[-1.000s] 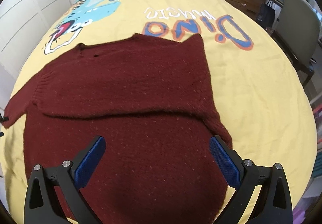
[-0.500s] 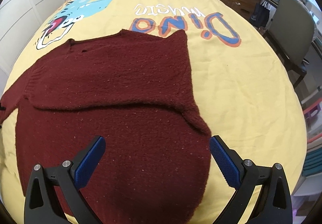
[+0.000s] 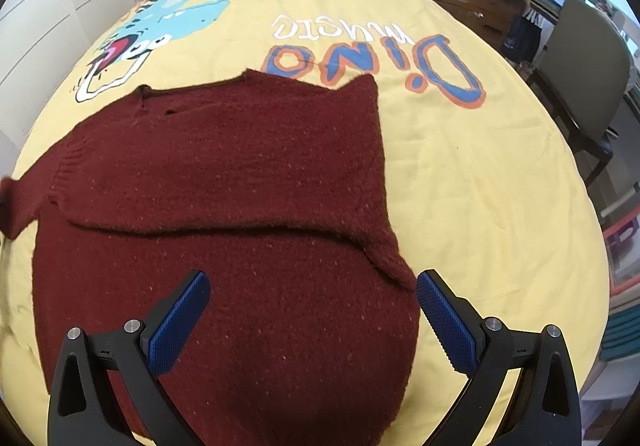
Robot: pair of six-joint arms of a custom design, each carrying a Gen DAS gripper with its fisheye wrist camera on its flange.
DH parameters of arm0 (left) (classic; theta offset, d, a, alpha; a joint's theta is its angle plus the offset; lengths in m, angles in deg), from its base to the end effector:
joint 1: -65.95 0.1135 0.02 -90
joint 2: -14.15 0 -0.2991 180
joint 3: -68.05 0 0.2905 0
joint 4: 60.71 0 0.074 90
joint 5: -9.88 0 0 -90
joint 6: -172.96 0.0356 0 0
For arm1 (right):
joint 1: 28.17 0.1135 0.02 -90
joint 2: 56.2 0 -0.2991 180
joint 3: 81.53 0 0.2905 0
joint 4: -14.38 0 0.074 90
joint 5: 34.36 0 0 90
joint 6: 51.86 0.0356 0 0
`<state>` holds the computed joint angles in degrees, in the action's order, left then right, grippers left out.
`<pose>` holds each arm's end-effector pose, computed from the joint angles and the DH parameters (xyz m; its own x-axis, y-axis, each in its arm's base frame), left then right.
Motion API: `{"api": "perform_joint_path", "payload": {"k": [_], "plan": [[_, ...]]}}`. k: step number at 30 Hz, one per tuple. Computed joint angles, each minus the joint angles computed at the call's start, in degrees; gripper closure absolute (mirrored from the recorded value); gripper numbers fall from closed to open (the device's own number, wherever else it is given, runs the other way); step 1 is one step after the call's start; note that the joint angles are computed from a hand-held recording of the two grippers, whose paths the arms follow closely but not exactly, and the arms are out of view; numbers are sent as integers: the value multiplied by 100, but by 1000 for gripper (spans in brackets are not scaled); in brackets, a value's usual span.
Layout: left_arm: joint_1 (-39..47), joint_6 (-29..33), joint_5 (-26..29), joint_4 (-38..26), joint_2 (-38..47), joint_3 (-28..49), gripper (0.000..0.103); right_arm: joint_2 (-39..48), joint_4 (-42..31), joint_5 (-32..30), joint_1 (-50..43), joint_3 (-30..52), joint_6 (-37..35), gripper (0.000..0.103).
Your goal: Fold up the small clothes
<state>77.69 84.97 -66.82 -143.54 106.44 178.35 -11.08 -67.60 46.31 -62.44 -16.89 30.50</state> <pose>0.3487 0.0641 0.4039 -0.8891 -0.1499 -0.4325 -0.0710 0.9786 -0.1931 0.1133 -0.0702 0.3257 -0.7919 0.3808 -0.4774 0.3919 0.9164 0.0810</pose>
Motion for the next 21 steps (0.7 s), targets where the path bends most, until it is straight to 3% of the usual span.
{"api": "perform_joint_path", "payload": {"k": [8,11,16,21], "plan": [[-1734,-859,283,81,-754,-353,93,302,201,-118,122,287,96,0],[-2523,-1140,145,162,-756,-250,93,415,226,-222,15,410,10,0],[-3838,-1766,-40,278,-460,146,93,579,203,-405,-427,509,-222,0],[-4860,-1964,-416,525,232,611,93,721,100,-604,-1090,560,-612,0]]}}
